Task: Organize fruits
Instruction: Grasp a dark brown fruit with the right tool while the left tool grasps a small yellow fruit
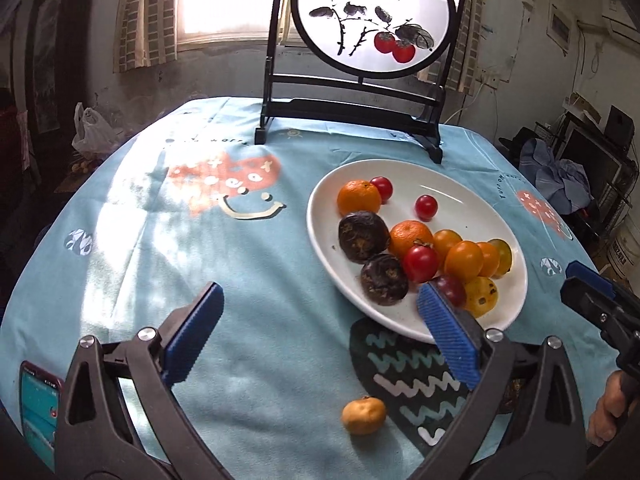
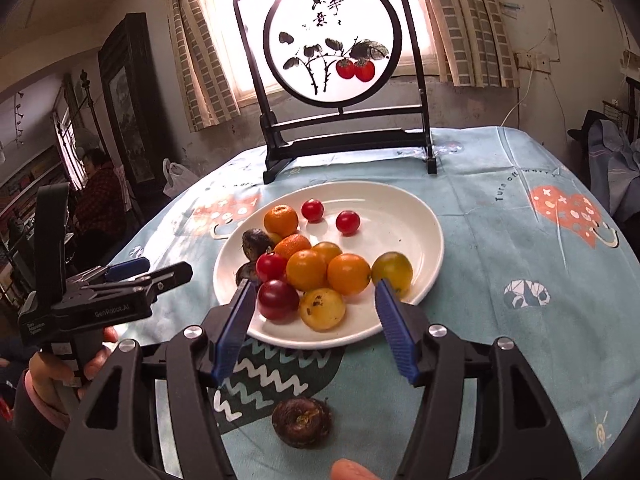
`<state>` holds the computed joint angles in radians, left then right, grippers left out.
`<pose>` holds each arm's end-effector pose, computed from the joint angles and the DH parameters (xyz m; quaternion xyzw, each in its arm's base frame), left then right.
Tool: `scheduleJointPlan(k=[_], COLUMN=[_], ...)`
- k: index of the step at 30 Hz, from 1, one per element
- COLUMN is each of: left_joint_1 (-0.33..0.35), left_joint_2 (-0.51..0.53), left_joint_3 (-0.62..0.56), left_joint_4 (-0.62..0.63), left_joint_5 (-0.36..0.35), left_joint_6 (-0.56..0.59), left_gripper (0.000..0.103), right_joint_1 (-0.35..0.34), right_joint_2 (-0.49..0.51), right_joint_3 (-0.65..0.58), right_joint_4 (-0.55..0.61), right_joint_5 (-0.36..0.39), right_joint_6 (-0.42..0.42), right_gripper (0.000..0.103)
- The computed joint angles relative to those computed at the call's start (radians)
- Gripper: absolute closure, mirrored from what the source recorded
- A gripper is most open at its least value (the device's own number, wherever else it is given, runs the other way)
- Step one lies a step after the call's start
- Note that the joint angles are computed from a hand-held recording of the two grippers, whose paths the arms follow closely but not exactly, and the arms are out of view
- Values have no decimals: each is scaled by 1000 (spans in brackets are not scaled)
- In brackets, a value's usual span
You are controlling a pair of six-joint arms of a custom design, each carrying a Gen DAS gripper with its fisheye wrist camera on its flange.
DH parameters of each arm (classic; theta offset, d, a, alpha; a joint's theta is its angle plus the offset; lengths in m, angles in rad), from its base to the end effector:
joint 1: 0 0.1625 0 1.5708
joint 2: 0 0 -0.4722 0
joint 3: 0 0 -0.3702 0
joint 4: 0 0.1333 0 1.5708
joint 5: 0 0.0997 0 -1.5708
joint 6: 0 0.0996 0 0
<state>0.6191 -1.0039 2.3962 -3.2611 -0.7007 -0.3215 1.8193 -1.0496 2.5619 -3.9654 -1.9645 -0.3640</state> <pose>-0.2315 -0.4221 0.1644 0.2184 0.8720 -0.3560 0.2551 0.1884 -0.3557 0.2210 0.1877 -0.8707 0.4078 0.2007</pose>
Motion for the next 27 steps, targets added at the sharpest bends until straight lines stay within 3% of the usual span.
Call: scheduleJointPlan(k=[7,13,24,27], left_joint_1=[-22,-22,-29,-28], left_joint_2=[-42,-49,-43,-43], left_joint_3=[41,37,35,36], left_joint_4=[12,46,69,69], left_joint_5=[67,69,89,89], left_joint_6=[-38,-54,-51,-56], left_gripper=[2,2,2,2], right_joint_1=[-15,27,31,29], right_joint_2=[-28,40,86,91], right_joint_3=[36,35,16,12], right_joint_4=[175,193,243,250], right_joint_5=[-2,-83,-176,-194], right_joint_6=[35,-9,-10,-5], right_gripper=[40,40,41,46])
